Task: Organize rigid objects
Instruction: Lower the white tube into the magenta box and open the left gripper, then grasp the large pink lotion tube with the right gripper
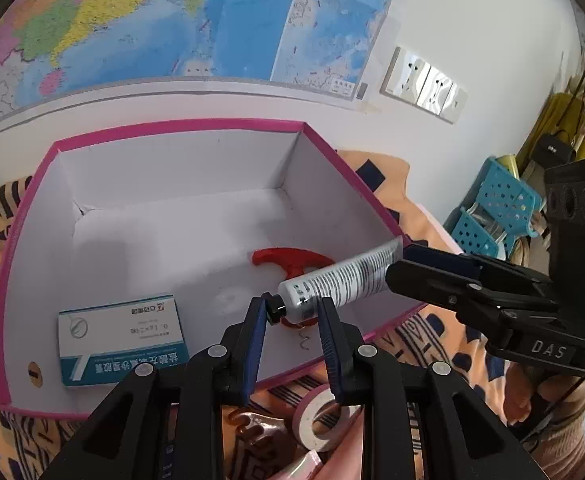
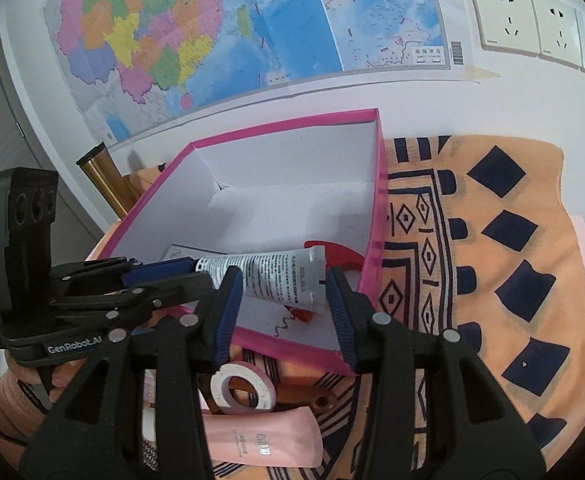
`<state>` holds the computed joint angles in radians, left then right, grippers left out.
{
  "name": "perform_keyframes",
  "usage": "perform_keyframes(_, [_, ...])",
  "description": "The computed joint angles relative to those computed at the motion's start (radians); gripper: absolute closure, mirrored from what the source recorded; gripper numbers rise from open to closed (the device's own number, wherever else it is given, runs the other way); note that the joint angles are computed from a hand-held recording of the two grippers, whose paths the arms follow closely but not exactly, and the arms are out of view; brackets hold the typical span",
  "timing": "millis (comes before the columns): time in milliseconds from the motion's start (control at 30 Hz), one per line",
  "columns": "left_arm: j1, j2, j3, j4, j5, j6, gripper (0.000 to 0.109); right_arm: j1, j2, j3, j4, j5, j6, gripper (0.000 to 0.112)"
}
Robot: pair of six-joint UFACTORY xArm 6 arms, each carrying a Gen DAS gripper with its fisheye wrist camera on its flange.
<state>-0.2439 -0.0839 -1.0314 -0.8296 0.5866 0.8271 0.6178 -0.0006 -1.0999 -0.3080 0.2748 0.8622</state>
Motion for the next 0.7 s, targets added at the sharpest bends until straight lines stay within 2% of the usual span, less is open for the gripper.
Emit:
perform_keyframes(233, [-0.010, -0.049, 0.054, -0.010, -0.058, 0.026, 0.081, 0.002, -0.027, 0.017, -0.114, 0.004, 0.102, 0.066])
perform_keyframes(333, [-0.008, -0.117, 0.118, -0.053, -0.095, 0.084, 0.078, 0.001, -0.063, 0.064, -0.128, -0.043, 0.127, 0.066])
perform_keyframes(433, [0.008, -0.193, 0.181, -0.122, -0.094, 0.158, 0.074, 0.000, -0.111, 0.124, -0.165, -0.102, 0.171, 0.065])
perform_keyframes(533, [0.032, -0.283, 0.253, -0.184, -0.073, 0.227, 0.070, 0.007, -0.157, 0.193, -0.162, -0.166, 0.174, 0.063])
perform_keyframes(600, [0.046, -0.333, 0.293, -0.206, -0.058, 0.252, 0.070, 0.019, -0.181, 0.244, -0.103, -0.201, 0.131, 0.061])
perform_keyframes(700, [0.060, -0.405, 0.364, -0.218, -0.044, 0.269, 0.067, 0.036, -0.192, 0.286, -0.053, -0.193, 0.100, 0.060])
